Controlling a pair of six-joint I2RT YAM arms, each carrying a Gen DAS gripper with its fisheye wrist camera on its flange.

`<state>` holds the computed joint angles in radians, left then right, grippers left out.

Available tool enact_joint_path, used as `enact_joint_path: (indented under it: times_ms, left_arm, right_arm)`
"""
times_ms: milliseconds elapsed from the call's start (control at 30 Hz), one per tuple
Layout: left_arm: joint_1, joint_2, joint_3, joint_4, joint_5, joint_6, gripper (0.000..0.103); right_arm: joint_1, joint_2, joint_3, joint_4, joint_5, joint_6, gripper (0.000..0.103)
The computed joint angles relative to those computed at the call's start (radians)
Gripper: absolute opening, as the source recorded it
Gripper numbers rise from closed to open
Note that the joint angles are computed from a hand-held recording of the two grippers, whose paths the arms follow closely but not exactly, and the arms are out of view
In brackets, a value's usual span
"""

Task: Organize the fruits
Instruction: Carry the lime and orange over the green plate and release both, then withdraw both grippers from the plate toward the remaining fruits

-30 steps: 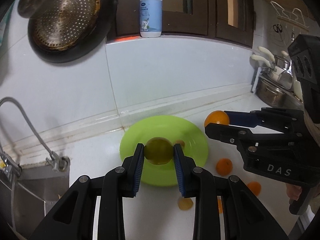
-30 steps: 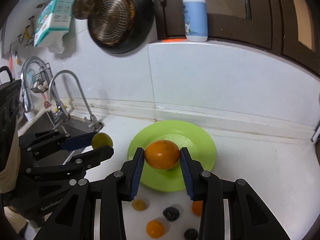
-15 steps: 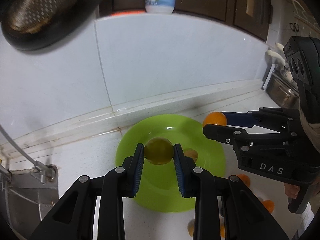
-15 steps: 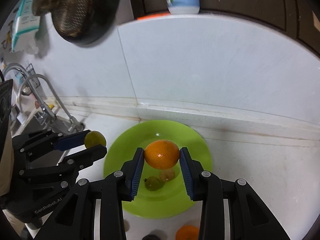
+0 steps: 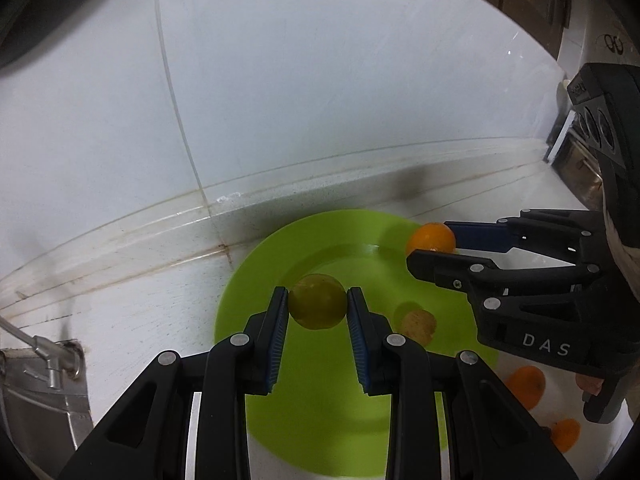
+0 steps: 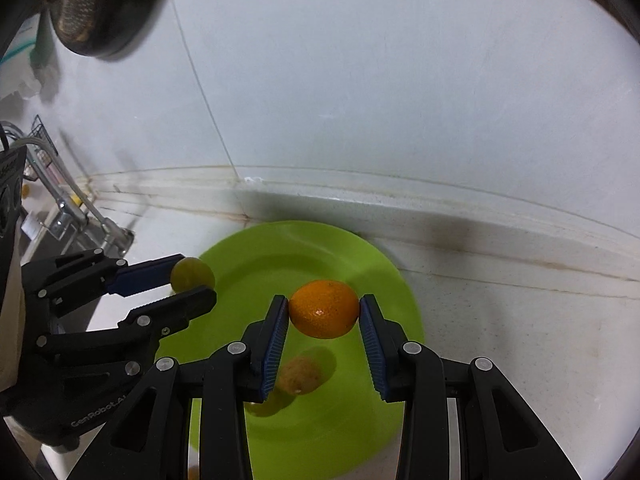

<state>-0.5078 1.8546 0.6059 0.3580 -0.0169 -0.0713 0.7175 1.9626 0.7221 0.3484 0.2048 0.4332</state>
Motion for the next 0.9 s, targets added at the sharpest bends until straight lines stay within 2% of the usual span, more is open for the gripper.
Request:
enact_joint_path:
  times_ms: [267, 367, 400, 433, 500, 633, 767, 833, 900]
  left_arm:
    - [0.002, 0.078, 0.071, -0.012, 0.002, 0.007, 0.030]
    - [0.007, 0.074, 0.075, -0.018, 0.003, 0.007, 0.040]
    - [0.007, 0.067, 0.072, -0.023, -0.003, 0.004, 0.045]
    - [0.004, 0.057, 0.068, -0.028, -0.010, -0.001, 0.045]
    - [0.002, 0.032, 0.057, -0.039, -0.028, -0.010, 0.048]
    - [-0.009, -0.061, 0.005, -0.056, -0.059, -0.032, 0.057]
    - [-0.046, -0.195, -0.073, -0.070, -0.109, -0.049, 0.064]
    - [-0.073, -0.283, -0.118, -0.089, -0.134, -0.058, 0.071]
    - [-0.106, -0.367, -0.155, -0.116, -0.158, -0.067, 0.073]
  right_arm:
    - [-0.019, 0.077, 0.047, 0.008, -0.016, -0.012, 0.038]
    - [-0.019, 0.093, 0.071, -0.014, -0.013, -0.013, 0.038]
    - [-0.016, 0.092, 0.071, -0.015, -0.008, -0.013, 0.041]
    - [-0.013, 0.091, 0.070, -0.016, 0.000, -0.012, 0.046]
    - [-0.003, 0.079, 0.064, -0.022, 0.026, -0.009, 0.046]
    - [0.009, 0.017, 0.015, -0.023, 0.043, 0.017, 0.046]
    - [0.052, -0.090, -0.063, -0.027, 0.107, 0.051, 0.046]
    - [0.083, -0.159, -0.107, -0.038, 0.147, 0.072, 0.054]
    - [0.134, -0.237, -0.151, -0.061, 0.218, 0.099, 0.056]
